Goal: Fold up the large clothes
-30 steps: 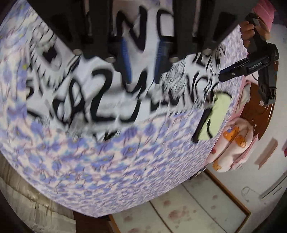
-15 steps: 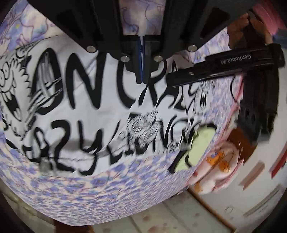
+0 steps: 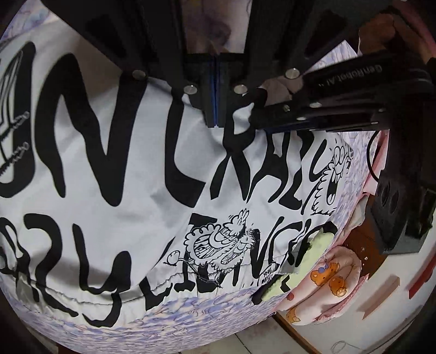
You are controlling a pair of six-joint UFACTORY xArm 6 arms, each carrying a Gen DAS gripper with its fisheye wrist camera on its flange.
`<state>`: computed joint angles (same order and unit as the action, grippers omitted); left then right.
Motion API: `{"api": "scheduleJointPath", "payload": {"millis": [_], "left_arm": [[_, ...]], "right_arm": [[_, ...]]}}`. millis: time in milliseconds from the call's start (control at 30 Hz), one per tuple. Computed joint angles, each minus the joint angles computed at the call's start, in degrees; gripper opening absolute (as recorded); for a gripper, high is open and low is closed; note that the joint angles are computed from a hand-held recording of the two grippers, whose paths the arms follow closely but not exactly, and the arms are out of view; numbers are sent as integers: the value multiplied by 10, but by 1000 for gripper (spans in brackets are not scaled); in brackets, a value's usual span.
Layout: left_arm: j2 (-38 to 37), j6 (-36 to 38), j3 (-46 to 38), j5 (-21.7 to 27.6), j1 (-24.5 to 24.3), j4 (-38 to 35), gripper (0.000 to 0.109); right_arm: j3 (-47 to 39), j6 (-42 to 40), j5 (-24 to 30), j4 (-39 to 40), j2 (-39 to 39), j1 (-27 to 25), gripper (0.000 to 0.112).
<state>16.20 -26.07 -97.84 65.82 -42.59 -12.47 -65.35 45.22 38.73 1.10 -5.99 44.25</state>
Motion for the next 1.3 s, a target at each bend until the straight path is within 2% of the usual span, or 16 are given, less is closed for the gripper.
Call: {"api": "scheduleJointPath", "payload": {"millis": [67,133,333,467,533,700,867,933,1000,1033,1133,1233,1300], "left_arm": [[17,-23,-17,4,-5,14,13],[20,-39,-13,-3,-8,35,8],[-25,-73,59,-34,18,46,1],[-37,-90,70,-13,31,120,1],[-46,-86,82,-20,44,119,1],[-41,-109,70,3,54,196,1],[-41,-90,77,-9,74,180,1],[-52,-83,92,-5,79,198,1],[-60,-88,104,-6,84,207,1],[-59,-102,98,16,85,235,1],[-71,-114,107,34,110,240,1],[-84,-94,121,37,135,229,1],[-83,-74,118,41,144,229,1]], "right_arm": [[-1,-8,2,1,5,-1,0],[2,-31,1,22,5,-8,0],[25,-107,8,80,-24,-25,0],[47,-121,24,85,-57,-40,0],[54,-122,30,84,-67,-44,0],[74,-135,38,92,-94,-53,0],[88,-144,66,94,-125,-72,0],[90,-121,97,63,-137,-79,0],[107,-116,95,64,-158,-87,0],[112,-102,98,55,-166,-91,0],[115,-83,109,29,-178,-99,0],[109,-12,174,-66,-193,-101,0],[133,27,193,-82,-226,-118,0]]}}
